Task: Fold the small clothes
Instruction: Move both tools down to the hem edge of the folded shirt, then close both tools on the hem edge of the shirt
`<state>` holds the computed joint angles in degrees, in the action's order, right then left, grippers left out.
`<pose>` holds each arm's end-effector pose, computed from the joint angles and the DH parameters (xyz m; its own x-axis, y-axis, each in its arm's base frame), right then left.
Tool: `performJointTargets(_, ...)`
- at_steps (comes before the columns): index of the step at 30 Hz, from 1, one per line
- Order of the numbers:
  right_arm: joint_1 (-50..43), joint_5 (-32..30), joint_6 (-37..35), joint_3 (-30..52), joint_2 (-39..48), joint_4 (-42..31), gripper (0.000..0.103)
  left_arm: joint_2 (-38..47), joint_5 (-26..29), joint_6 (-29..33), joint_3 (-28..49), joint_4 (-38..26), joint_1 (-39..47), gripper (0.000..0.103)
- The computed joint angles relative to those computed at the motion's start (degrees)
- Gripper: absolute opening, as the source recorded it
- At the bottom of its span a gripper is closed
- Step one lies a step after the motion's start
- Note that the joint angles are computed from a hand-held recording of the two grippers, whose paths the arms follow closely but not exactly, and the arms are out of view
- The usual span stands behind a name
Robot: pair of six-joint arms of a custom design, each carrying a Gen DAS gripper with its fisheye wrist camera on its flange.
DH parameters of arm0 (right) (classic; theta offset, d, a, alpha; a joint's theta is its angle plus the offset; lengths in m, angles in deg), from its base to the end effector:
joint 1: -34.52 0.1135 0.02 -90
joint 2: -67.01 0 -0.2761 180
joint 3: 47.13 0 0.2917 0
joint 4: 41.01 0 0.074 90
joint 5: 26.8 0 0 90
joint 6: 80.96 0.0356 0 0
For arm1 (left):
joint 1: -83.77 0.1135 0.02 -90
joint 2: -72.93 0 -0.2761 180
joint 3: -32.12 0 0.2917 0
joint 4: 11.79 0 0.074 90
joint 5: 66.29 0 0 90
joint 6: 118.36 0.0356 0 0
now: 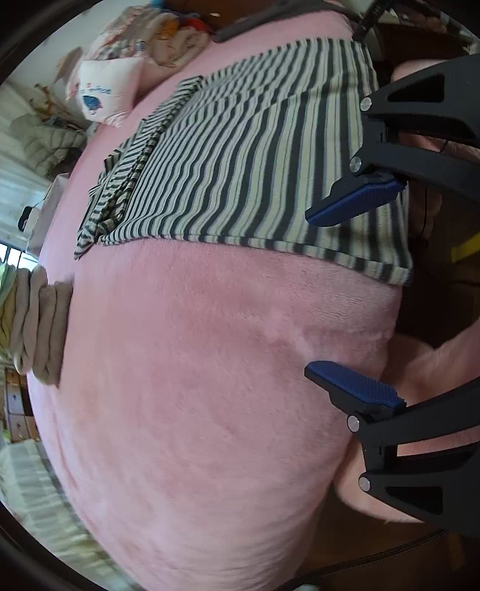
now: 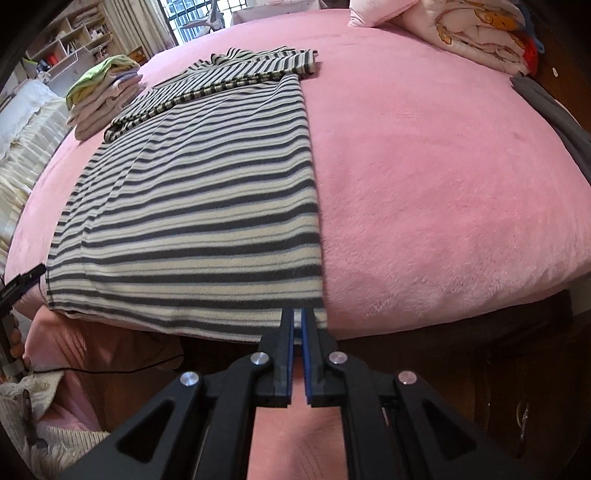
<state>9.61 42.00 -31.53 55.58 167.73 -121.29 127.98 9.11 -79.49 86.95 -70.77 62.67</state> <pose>0.3543 -0.1503 0.2900 -0.8867 -0.2568 -0.3845 -0.3299 0.9340 0.1370 0.1983 -0.0669 0.2455 -0.6804 -0.5450 -0.4899 -0.4809 0.8365 -0.2628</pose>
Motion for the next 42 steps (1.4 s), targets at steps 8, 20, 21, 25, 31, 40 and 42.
performJointTargets(8, 0.61, -1.50, 1.37, 1.15, 1.19, 1.39, 0.027, 0.54, 4.44, 0.01, -1.41, 1.37, 1.09, 0.083)
performJointTargets(20, -0.61, -2.25, -0.11, 1.53, 3.21, 0.56, 0.027, 5.55, 10.00, 3.34, -1.16, 5.89, -1.09, 0.077)
performJointTargets(21, -0.65, -2.18, 0.08, 1.65, 3.70, 0.52, 0.027, 5.70, 10.73, 3.39, -1.39, 6.10, -0.72, 0.077)
performJointTargets(25, -0.51, -2.59, 0.52, 2.61, 5.74, -0.43, 0.027, 6.71, 14.33, 3.34, -2.77, 8.28, 0.86, 0.077)
performJointTargets(31, -0.11, -3.23, -0.63, 2.78, 6.66, -1.61, 0.027, 7.66, 15.61, 3.44, -3.72, 10.55, 0.97, 0.070)
performJointTargets(40, -0.18, -4.47, -2.06, 3.65, 7.86, -3.91, 0.011, 5.85, 19.02, 3.75, -5.89, 12.13, 2.94, 0.038)
performJointTargets(42, 0.01, -4.27, -2.11, 3.15, 7.39, -3.51, 0.010, 5.89, 18.94, 3.77, -5.58, 11.97, 2.74, 0.030)
